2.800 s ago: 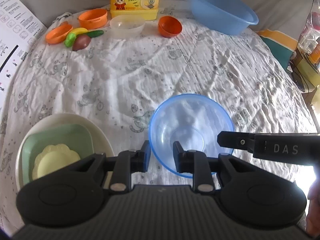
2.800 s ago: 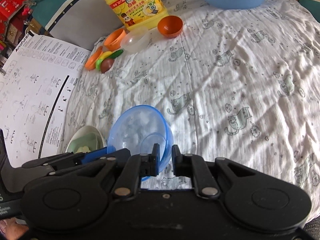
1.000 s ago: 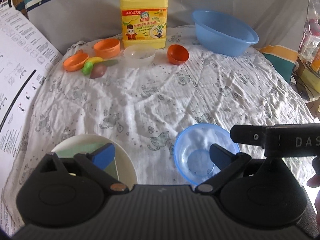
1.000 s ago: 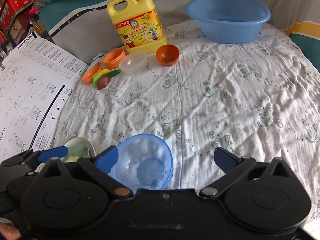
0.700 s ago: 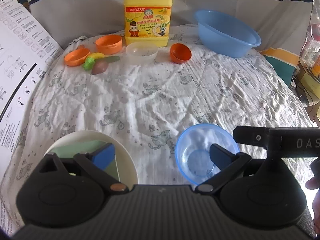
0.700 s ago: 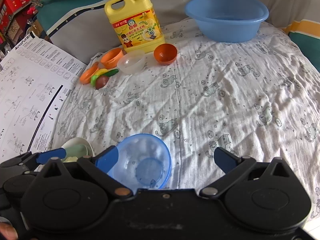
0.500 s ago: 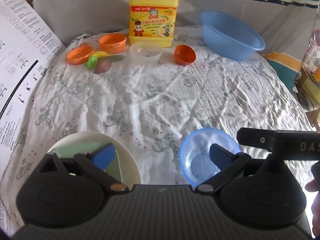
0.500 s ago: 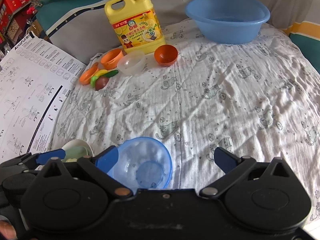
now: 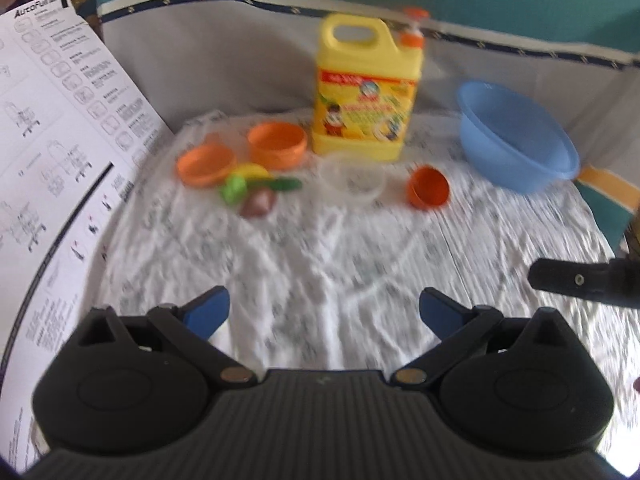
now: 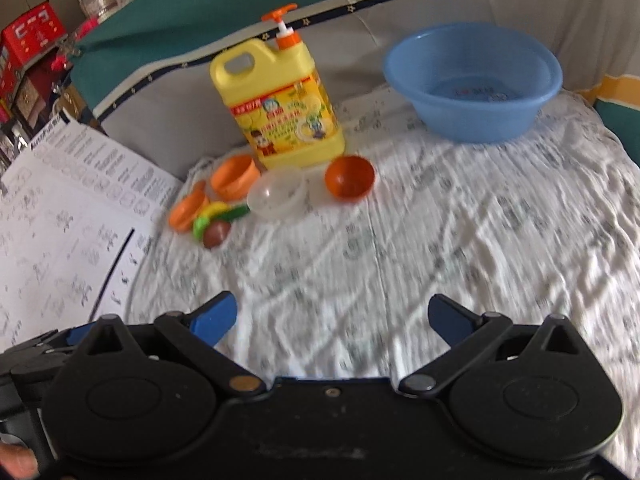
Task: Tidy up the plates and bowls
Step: 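Move both tools to the clear plastic bowl and close on its rim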
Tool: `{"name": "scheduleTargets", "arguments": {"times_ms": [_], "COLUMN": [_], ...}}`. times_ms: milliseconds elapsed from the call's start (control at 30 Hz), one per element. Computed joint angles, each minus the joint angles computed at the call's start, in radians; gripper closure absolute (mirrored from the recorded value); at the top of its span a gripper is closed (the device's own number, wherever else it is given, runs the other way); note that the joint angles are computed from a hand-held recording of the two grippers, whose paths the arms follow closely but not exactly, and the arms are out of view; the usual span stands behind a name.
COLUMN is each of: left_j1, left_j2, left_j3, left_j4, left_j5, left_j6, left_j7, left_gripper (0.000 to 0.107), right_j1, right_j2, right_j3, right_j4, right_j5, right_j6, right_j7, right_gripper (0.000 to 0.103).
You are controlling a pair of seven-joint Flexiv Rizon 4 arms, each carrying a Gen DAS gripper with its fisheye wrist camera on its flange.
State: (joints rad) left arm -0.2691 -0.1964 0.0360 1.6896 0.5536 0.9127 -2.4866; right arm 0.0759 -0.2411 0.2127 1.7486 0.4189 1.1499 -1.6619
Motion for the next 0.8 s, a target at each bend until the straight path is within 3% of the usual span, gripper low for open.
{"name": "scheduleTargets", "arguments": {"times_ms": [400,500,800], "left_j1": [0.054,0.068,0.105], "left_j2": [-0.170,-0.227,-0.386], "left_j3": [0.058,0.068,0.079], "left_j4": [-0.189,-0.237,-0.354], "left_j5": [-0.093,-0.135,-0.289], "left_j6": [-0.009,-0.008,0.023], "left_j7": [0.013,0.048,0.168], "left_gripper": [0.004,0.005,0.024], "right_j1": [0.013,0.019,0.047], "right_j2": [-0.218,-0.295,-0.516], "right_j3": [0.022,0.027,0.047], "right_j4": [-0.312,-0.408,-0.680], "right_j5": [-0.028,-0.048,-0.101], "right_j6": [-0.092,-0.118,-0.230], "right_j7": [0.072,0.099,0.155], "right_gripper": [0.000,0.012,0.052]}}
